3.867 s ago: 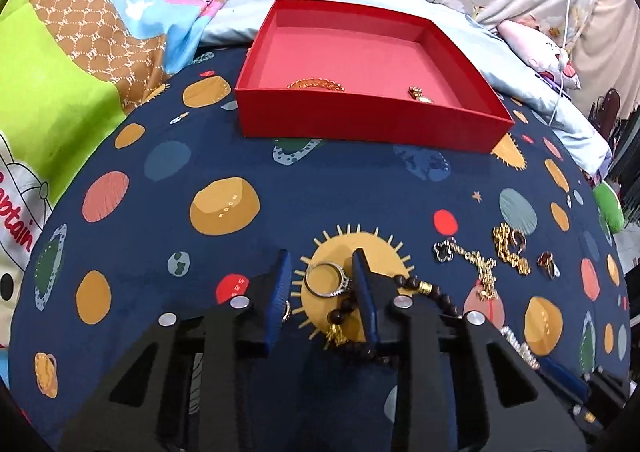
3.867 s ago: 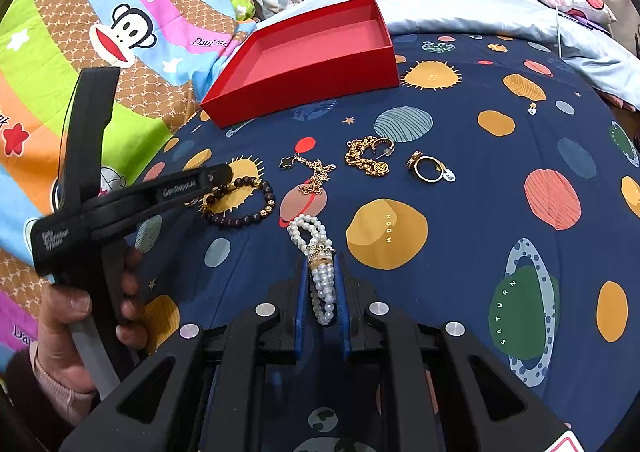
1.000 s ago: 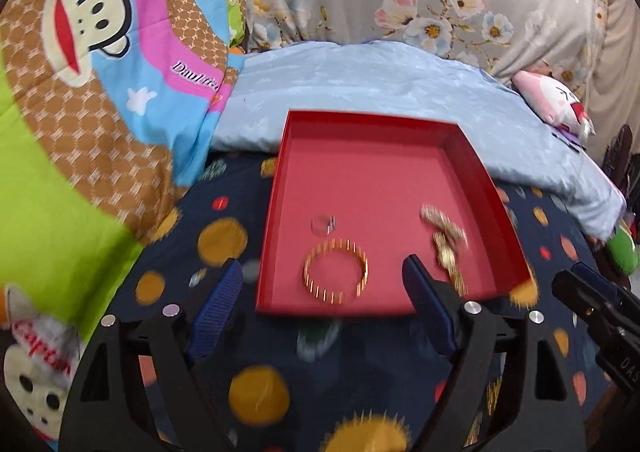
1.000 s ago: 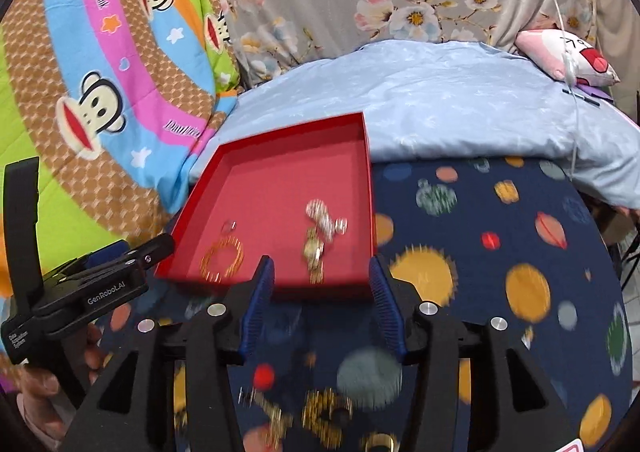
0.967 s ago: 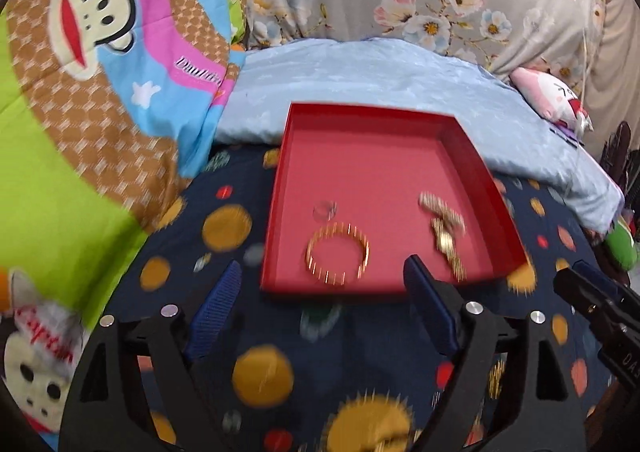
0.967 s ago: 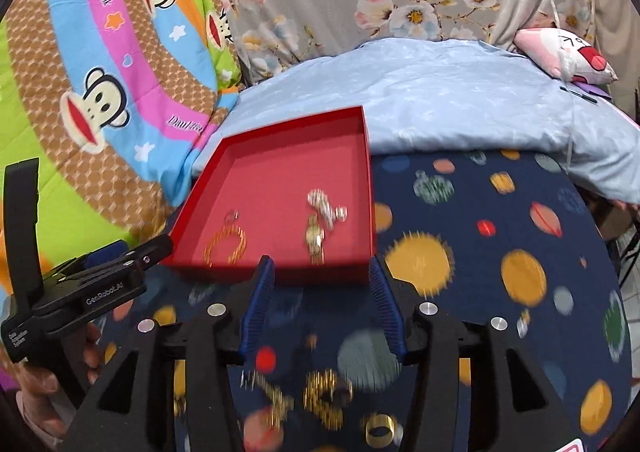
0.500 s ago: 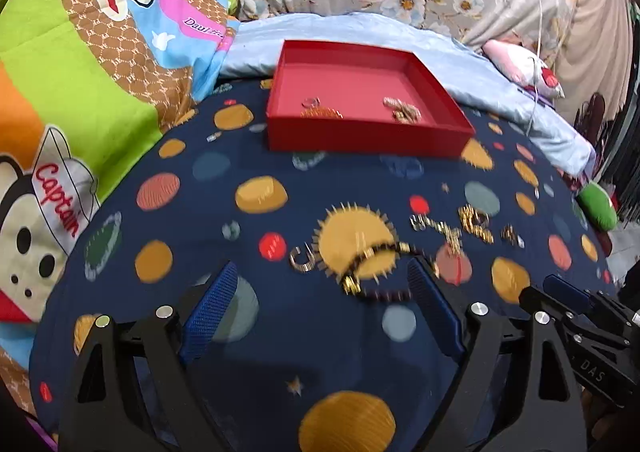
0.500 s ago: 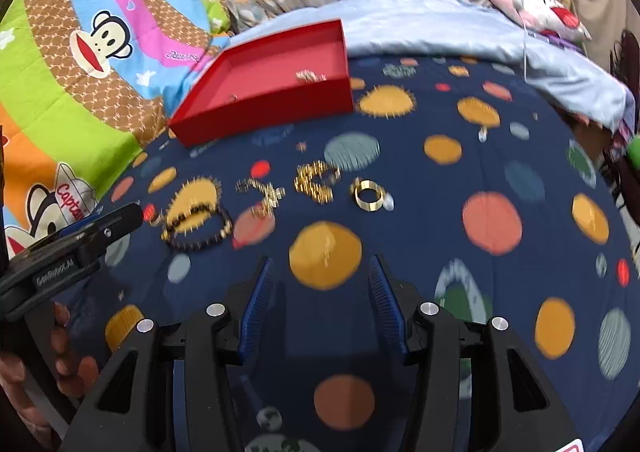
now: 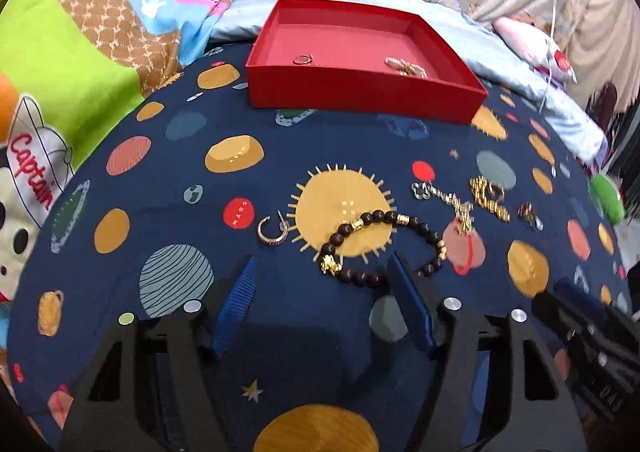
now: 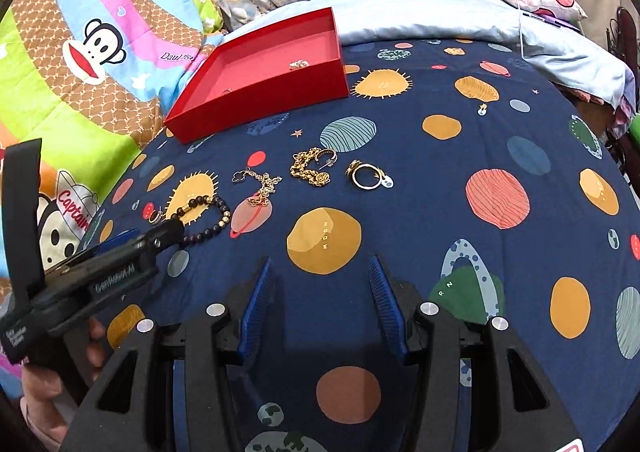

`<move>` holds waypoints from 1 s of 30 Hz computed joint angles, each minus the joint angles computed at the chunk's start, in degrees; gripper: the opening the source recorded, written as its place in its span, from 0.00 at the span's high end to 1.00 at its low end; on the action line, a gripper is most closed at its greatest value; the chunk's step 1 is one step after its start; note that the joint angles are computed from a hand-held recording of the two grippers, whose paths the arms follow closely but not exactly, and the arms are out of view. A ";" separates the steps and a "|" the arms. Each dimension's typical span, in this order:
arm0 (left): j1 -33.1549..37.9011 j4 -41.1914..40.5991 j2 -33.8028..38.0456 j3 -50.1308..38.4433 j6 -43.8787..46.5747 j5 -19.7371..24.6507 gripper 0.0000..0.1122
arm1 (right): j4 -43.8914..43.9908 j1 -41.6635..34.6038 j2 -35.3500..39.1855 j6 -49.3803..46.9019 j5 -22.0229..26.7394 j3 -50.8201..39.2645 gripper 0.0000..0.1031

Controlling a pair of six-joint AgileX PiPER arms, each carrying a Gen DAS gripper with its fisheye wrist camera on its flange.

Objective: Organize jewelry
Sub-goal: 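Lower the left gripper onto the dark beaded bracelet and close on it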

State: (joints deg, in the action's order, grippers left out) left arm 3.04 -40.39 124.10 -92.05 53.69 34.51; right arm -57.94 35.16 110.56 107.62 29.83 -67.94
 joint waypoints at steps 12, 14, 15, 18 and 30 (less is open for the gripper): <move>-3.29 6.84 0.84 -1.47 -3.93 -3.01 0.81 | 0.92 -0.43 0.21 -1.06 -0.58 -0.37 0.50; -3.34 6.70 1.21 -2.16 -3.38 -2.55 0.91 | 0.99 -0.46 0.28 -1.17 -0.61 -0.47 0.49; -3.27 6.34 1.31 -2.38 -2.91 -2.13 0.92 | 0.92 -0.43 0.24 -1.06 -0.60 -0.42 0.49; -2.54 4.46 1.34 -2.72 -0.71 -0.09 0.94 | 0.90 -0.44 0.28 -1.01 -0.61 -0.46 0.49; 4.43 -6.32 -3.68 2.02 8.88 7.41 0.94 | 1.04 -1.04 0.77 -1.51 0.10 -1.66 0.49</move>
State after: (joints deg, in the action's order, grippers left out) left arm 7.47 -46.71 120.43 -90.03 62.57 41.92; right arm -56.90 34.12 111.32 106.11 29.92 -69.60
